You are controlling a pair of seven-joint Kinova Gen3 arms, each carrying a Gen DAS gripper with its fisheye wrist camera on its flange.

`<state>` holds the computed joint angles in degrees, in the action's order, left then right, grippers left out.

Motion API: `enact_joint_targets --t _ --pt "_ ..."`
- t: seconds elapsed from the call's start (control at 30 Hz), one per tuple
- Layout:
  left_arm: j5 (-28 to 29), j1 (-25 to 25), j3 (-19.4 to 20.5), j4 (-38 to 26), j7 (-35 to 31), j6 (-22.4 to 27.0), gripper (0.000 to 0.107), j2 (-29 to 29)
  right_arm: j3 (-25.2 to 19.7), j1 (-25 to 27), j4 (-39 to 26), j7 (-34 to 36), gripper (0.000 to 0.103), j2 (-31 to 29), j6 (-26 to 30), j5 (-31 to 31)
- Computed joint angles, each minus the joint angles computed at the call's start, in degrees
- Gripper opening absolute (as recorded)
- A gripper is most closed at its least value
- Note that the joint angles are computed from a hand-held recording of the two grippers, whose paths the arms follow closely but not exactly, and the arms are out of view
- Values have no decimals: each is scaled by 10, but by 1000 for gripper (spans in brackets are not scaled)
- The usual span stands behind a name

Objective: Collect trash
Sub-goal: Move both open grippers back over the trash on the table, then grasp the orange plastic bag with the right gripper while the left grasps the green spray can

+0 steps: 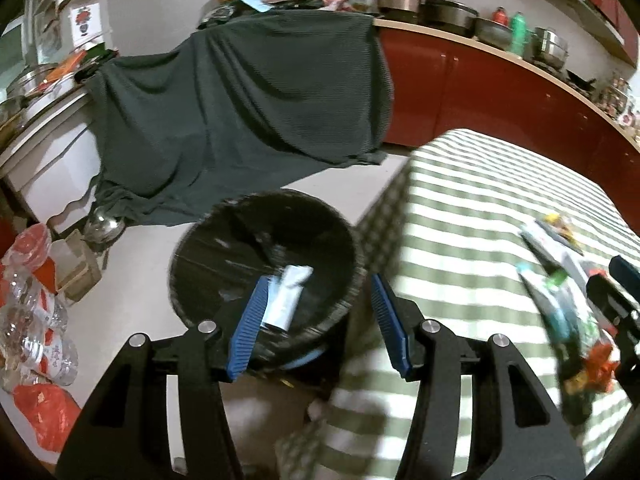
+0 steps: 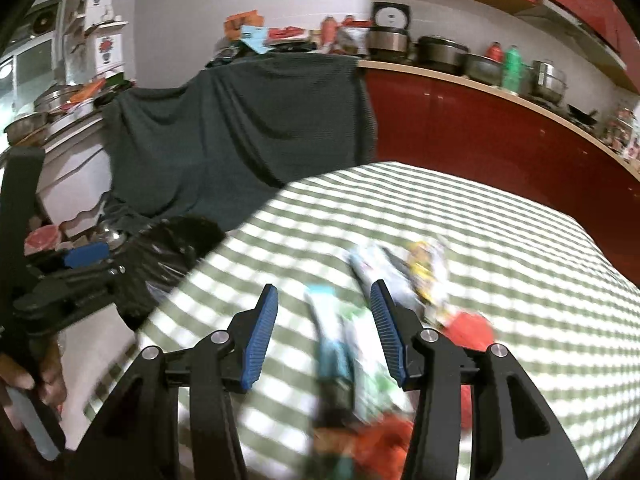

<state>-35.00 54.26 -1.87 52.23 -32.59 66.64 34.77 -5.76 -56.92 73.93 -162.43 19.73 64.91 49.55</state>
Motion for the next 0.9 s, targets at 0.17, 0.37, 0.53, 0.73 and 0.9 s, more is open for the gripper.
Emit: enact_joint_targets --t 0.17,0.37,0.53,0.73,0.9 --pt "1 29 7 -19 3 9 58 12 -16 -3 69 -46 48 -40 15 3" --pt "13 54 9 -49 -4 23 58 31 -48 11 132 -101 48 -71 18 1" --pt "20 71 5 -72 -16 34 59 47 -67 21 159 -125 48 -81 12 5" --pt "26 81 -1 -81 -20 45 59 55 -75 29 174 -134 48 -82 -11 1" --pt "26 85 -5 -84 -18 52 59 57 -79 29 188 -136 39 -87 -29 2"
